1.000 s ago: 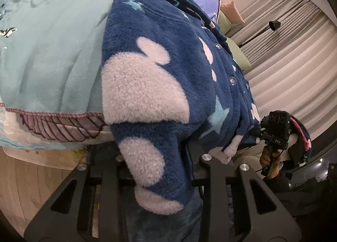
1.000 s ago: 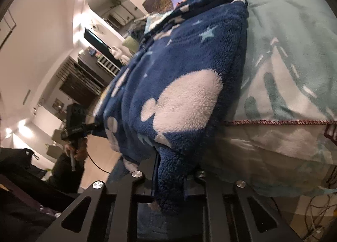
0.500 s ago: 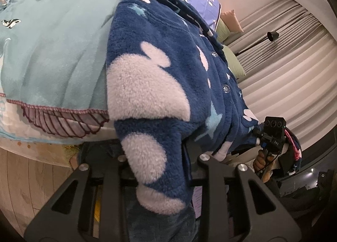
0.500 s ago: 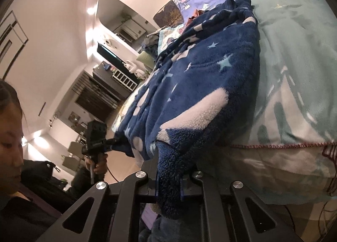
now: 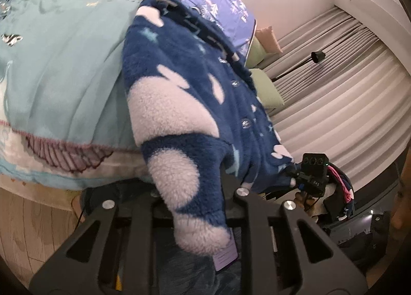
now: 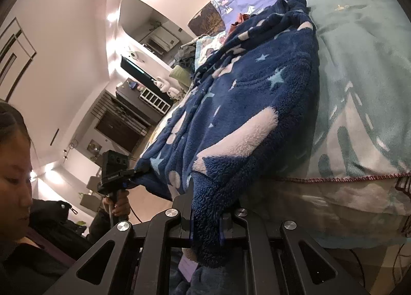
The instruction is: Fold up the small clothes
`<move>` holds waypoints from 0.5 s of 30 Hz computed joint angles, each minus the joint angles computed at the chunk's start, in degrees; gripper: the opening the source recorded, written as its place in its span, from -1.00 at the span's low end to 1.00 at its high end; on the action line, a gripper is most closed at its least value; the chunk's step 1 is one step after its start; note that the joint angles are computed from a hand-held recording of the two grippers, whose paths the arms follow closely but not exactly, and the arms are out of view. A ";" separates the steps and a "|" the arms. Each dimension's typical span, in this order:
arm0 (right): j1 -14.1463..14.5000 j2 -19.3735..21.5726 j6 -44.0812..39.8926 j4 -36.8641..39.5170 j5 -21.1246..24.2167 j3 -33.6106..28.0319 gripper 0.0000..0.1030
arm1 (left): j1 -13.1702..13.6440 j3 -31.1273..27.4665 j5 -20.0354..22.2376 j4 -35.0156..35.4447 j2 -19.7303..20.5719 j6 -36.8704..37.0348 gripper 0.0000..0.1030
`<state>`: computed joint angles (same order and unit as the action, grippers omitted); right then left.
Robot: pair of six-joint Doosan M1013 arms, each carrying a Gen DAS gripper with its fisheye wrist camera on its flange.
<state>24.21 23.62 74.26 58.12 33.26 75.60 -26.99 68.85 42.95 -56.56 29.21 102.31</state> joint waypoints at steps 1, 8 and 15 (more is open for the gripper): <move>-0.11 0.00 -0.62 0.69 -0.02 0.08 -0.78 | 0.07 -0.18 0.07 -0.92 0.07 0.56 -0.56; -0.38 0.25 -3.66 4.89 -0.37 -0.04 -0.78 | 0.59 -0.10 -0.02 -7.43 0.32 4.08 -0.56; -0.67 0.35 -5.29 7.90 -0.84 -0.42 -0.78 | 1.22 -0.27 -0.43 -12.99 0.61 5.81 -0.56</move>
<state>23.53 23.98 68.97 66.01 32.42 75.18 -25.77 68.58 42.52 -69.55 29.82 108.11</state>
